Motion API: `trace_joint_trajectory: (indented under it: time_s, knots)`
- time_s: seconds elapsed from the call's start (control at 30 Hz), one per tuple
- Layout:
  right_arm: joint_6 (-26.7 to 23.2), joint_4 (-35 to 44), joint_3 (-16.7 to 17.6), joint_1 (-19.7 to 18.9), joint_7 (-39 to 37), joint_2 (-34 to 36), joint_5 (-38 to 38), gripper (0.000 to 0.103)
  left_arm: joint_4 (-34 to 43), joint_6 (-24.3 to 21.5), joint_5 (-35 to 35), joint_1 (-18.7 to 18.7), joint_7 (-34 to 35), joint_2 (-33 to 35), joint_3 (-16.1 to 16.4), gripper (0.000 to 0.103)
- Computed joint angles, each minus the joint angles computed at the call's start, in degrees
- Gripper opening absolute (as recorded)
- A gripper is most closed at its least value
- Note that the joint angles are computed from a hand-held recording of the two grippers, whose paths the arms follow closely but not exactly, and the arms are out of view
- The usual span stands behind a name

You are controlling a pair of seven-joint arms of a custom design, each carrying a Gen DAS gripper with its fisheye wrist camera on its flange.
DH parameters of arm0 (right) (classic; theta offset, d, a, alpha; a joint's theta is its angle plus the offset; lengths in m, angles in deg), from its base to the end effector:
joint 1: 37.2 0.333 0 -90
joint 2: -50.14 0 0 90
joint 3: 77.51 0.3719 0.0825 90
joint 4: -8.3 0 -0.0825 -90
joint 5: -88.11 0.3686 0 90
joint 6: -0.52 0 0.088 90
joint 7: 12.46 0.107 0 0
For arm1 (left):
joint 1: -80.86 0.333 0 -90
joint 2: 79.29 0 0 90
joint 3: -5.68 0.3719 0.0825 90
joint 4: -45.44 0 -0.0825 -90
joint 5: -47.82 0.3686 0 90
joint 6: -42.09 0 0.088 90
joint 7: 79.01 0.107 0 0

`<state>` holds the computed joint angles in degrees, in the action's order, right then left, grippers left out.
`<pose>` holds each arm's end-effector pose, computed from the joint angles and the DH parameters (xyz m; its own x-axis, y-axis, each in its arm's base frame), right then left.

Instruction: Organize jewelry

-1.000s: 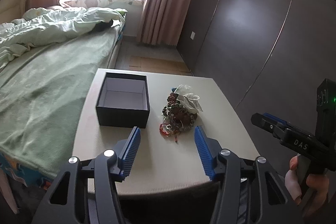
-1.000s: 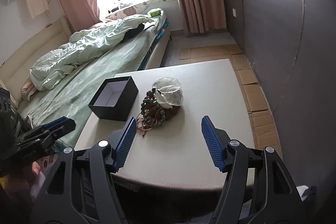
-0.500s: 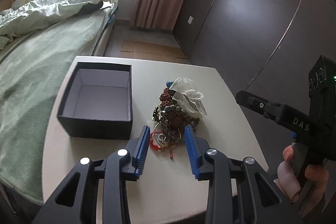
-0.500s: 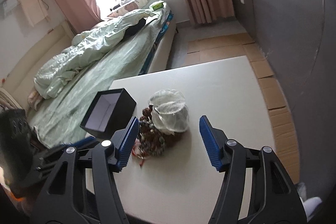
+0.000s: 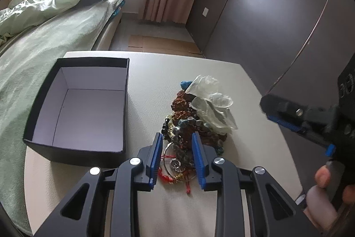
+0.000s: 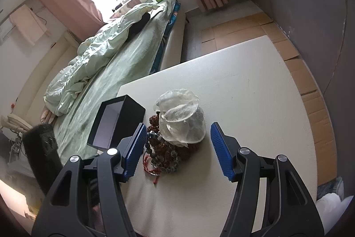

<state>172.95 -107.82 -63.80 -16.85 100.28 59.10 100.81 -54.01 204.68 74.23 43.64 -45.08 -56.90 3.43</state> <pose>0.5318 0.3289 0.5360 0.1373 -0.8698 -0.4740 -0.7997 0.1850 -0.5712 0.5349 -0.4646 0.4934 -0.1859 -0.9438 0.2733 -0.7816 -0.0265 -0.6232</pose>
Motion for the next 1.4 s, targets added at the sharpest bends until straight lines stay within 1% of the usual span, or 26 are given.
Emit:
trace_joint_trajectory:
  time_s: [0.03, 0.13, 0.23, 0.3, 0.33, 0.37, 0.43, 0.5, 0.57, 0.63, 0.67, 0.77, 0.8, 0.87, 0.97, 1.17, 1.27, 1.3, 1.4]
  knots:
    - [-0.39, 0.59, 0.52, -0.41, -0.89, 0.37, 0.66, 0.061, 0.04, 0.16, -0.19, 0.13, -0.01, 0.22, -0.02, 0.026]
    - [-1.75, 2.23, -0.28, 0.15, -0.07, 1.35, -0.80, 0.061, 0.16, 0.90, -1.50, 0.57, 0.19, 1.05, -0.22, 0.026]
    - [-3.42, 4.39, -0.41, 0.03, 0.31, 2.90, -1.14, 0.061, -0.78, 4.37, -4.06, 1.19, 0.87, 1.51, -0.48, 0.024]
    - [-5.02, 6.08, -0.94, 0.28, 1.22, 4.08, -2.16, 0.061, -1.21, 6.07, -6.25, 1.81, 2.67, 1.77, -1.10, 0.016]
    - [-5.82, 6.86, -0.98, 0.27, 1.41, 4.65, -2.45, 0.061, -1.48, 7.16, -8.05, 2.70, 4.40, 1.89, -2.17, 0.009]
    - [-6.56, 7.52, -0.57, -0.17, 0.93, 5.15, -2.05, 0.061, -1.60, 7.88, -9.90, 3.64, 6.30, 2.03, -3.40, 0.007]
    - [-8.28, 9.09, -0.75, 0.03, 1.34, 6.33, -2.53, 0.061, -1.68, 8.36, -11.88, 3.45, 7.96, 2.02, -3.32, 0.007]
    - [-9.50, 10.47, -0.81, 0.20, 1.30, 7.27, -3.16, 0.061, -2.54, 10.28, -14.54, 4.10, 9.84, 1.63, -4.16, 0.007]
    - [-10.84, 11.75, -0.64, 0.21, 0.92, 8.24, -3.37, 0.046, -3.23, 11.29, -15.17, 2.36, 10.21, 0.83, -2.25, 0.006]
    - [-12.46, 12.53, -0.20, -0.14, 0.30, 8.92, -2.71, 0.012, -3.91, 12.15, -16.01, 1.08, 11.07, -0.20, -0.98, 0.006]
    - [-12.95, 12.42, 0.20, -0.57, -0.10, 8.98, -1.70, 0.005, -4.22, 12.58, -16.50, 0.62, 11.54, -0.69, -0.60, 0.006]
    - [-10.44, 10.32, 1.61, -1.98, -2.48, 7.79, 2.03, 0.002, -4.59, 12.82, -16.52, -1.66, 11.74, -2.11, 1.61, 0.006]
    - [-8.54, 9.28, 2.38, -2.54, -4.14, 7.06, 3.37, 0.002, -4.79, 12.94, -16.26, -2.31, 11.62, -2.61, 2.22, 0.006]
    - [-6.39, 8.39, 3.40, -3.17, -6.43, 6.32, 5.38, 0.002, -5.04, 12.91, -14.79, -4.13, 10.56, -3.57, 4.16, 0.006]
    - [-3.65, 7.04, 4.33, -3.68, -8.59, 5.17, 7.85, 0.002, -5.17, 11.80, -10.00, -7.44, 6.51, -5.30, 7.98, 0.006]
    - [2.96, 5.37, 9.67, -7.06, -16.74, 3.59, 17.09, 0.002, -4.79, 7.74, 1.20, -9.58, -2.36, -8.90, 10.45, 0.006]
    - [6.00, 5.71, 14.74, -10.26, -22.88, 3.72, 22.75, 0.002, -4.73, 6.29, 6.63, -9.74, -6.36, -10.63, 10.70, 0.006]
    - [7.03, 6.02, 17.71, -12.34, -25.98, 4.02, 25.52, 0.002, -4.71, 5.61, 8.34, -9.67, -7.60, -11.20, 10.67, 0.006]
    - [8.55, 7.27, 24.19, -16.67, -32.63, 5.16, 31.15, 0.002, -4.46, 3.81, 12.87, -9.00, -10.59, -12.56, 10.08, 0.006]
